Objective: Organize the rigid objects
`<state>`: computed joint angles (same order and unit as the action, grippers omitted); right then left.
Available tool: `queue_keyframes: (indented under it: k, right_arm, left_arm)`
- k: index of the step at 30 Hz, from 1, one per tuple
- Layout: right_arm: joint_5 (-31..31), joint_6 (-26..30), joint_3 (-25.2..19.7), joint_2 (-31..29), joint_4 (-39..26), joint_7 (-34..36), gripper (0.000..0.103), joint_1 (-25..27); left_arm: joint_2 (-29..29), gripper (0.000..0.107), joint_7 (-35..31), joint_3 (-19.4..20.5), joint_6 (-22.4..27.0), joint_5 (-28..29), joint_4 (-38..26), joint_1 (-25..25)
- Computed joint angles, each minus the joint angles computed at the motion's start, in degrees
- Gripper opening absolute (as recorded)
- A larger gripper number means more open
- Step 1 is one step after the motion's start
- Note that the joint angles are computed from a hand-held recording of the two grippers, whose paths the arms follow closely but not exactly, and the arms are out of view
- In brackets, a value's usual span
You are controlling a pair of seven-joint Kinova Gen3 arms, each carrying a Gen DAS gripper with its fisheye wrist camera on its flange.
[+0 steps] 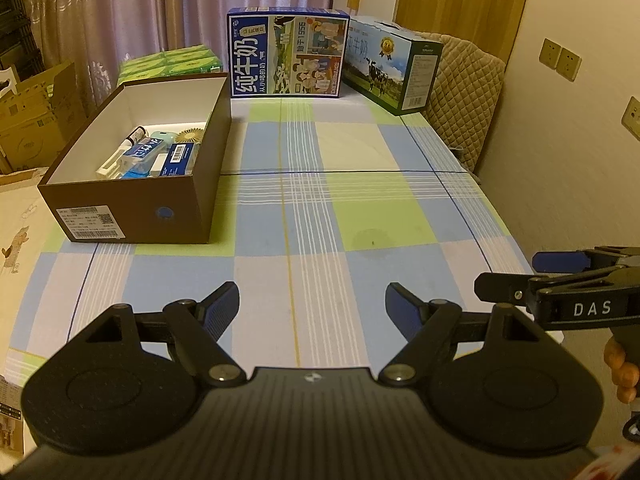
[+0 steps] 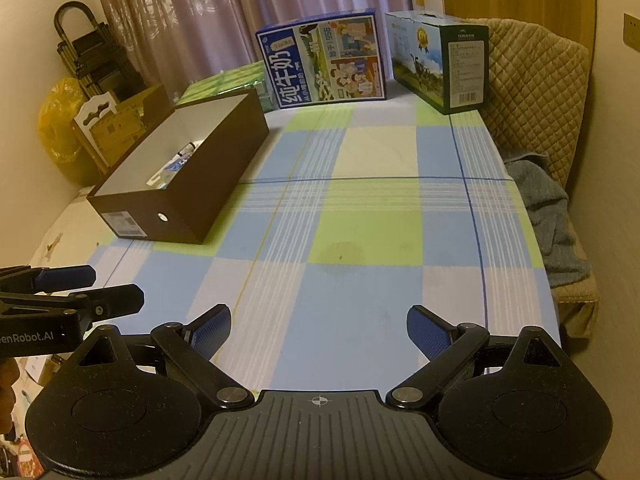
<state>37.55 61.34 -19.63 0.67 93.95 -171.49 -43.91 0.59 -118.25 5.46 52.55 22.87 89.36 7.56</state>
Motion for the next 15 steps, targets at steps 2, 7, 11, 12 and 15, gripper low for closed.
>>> queue_keyframes:
  k: [2,7,11,12,15]
  right_arm:
    - [0.11,0.06,-0.06,0.08,-0.05,-0.08,0.092,-0.09]
    - [0.07,0.15,-0.06,0.08,-0.11,-0.05,0.092,-0.25]
    - [0.07,0.21,-0.02,0.1,-0.15,-0.11,0.092,-0.28]
    - [0.07,0.27,-0.02,0.12,-0.19,-0.1,0.092,-0.29]
    - [0.15,0.37,-0.1,0.16,-0.13,-0.37,0.092,-0.44]
  left_arm:
    - [-0.01,0.078,-0.05,-0.06,0.22,0.08,-0.15,-0.04]
    - [-0.08,0.078,-0.12,-0.14,0.47,0.19,-0.26,-0.13]
    - [-0.1,0.078,0.01,-0.1,0.36,0.15,-0.15,-0.08]
    - [-0.1,0.078,0.11,-0.09,0.33,0.07,-0.15,-0.06]
    - [-0.15,0.078,0.09,-0.12,0.35,0.15,-0.09,-0.08]
